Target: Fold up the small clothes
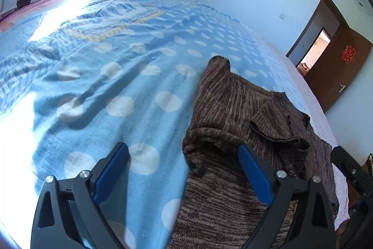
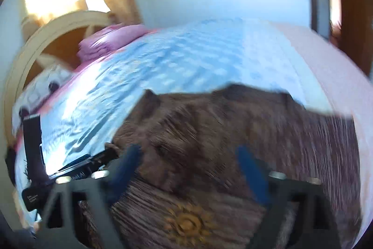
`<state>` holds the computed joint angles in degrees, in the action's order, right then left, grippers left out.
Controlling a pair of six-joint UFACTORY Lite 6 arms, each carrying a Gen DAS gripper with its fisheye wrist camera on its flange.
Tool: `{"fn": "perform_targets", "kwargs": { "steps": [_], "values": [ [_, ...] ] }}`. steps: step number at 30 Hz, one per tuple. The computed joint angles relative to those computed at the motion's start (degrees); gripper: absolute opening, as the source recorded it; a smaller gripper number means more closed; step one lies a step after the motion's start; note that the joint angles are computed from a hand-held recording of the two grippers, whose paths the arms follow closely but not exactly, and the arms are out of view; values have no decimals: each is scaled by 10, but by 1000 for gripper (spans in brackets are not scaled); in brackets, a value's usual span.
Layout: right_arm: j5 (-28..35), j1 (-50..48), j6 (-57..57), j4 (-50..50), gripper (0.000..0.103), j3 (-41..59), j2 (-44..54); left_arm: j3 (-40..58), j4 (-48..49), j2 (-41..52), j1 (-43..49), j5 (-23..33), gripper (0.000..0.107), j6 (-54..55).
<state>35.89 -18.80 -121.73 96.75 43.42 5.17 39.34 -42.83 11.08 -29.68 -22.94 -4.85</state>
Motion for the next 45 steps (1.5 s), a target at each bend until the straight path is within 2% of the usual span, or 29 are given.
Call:
{"fn": "perform_targets", "kwargs": {
  "steps": [3, 5, 7, 8, 10, 11, 12, 15, 18, 21, 24, 27, 29, 32, 33, 34, 36, 38, 42, 43, 45],
  "values": [
    [-86, 105, -165, 140, 91, 4, 11, -38, 125, -13, 19, -31, 98, -125],
    [-143, 151, -197, 157, 80, 48, 65, -44, 189, -3, 32, -54, 98, -193],
    [-194, 176, -199, 141, 60, 88, 118, -31, 170, 9, 28, -51, 98, -173],
    [-213, 179, -197, 130, 55, 104, 143, -22, 141, 14, 21, -46, 99, -143],
    [-212, 167, -142, 68, 18, 126, 169, -12, 115, 21, 15, -40, 101, -111],
    [-191, 150, -92, 31, 11, 132, 167, -10, 111, 23, 15, -38, 101, -105],
    [-169, 134, -51, 4, 11, 136, 161, -8, 108, 24, 15, -35, 102, -100],
    [-35, 36, 78, -59, 11, 155, 141, -2, 89, 29, 14, -29, 102, -79],
    [57, -50, 162, -90, 11, 206, 174, 20, 16, 41, 4, -15, 102, -2],
    [83, -101, 238, -121, 12, 279, 263, 41, -61, 54, -4, -6, 102, 79],
    [60, -122, 356, -193, 27, 348, 347, 55, -116, 64, -9, -2, 102, 137],
    [105, -169, 375, -164, 27, 354, 372, 63, -146, 70, -12, -1, 102, 169],
    [73, -172, 342, -134, 28, 321, 334, 69, -167, 74, -12, 0, 102, 191],
    [48, -158, 234, -95, 31, 268, 262, 77, -200, 79, -17, 0, 102, 225],
    [35, -144, 192, -84, 44, 247, 236, 78, -207, 79, -18, -1, 102, 231],
    [21, -127, 138, -67, 62, 221, 207, 79, -212, 79, -19, -1, 102, 236],
    [-5, -91, 44, -20, 78, 191, 176, 80, -220, 80, -20, -2, 102, 244],
    [-38, -59, -24, 7, 78, 177, 167, 81, -220, 80, -21, -2, 102, 244],
    [-179, 23, 15, -56, 78, 273, 257, 79, -209, 80, -21, -3, 102, 231],
    [-211, 29, -4, -33, 78, 300, 277, 79, -209, 80, -21, -3, 102, 232],
    [-280, 18, -68, 74, 78, 367, 317, 79, -212, 80, -21, -3, 102, 236]
  ]
}}
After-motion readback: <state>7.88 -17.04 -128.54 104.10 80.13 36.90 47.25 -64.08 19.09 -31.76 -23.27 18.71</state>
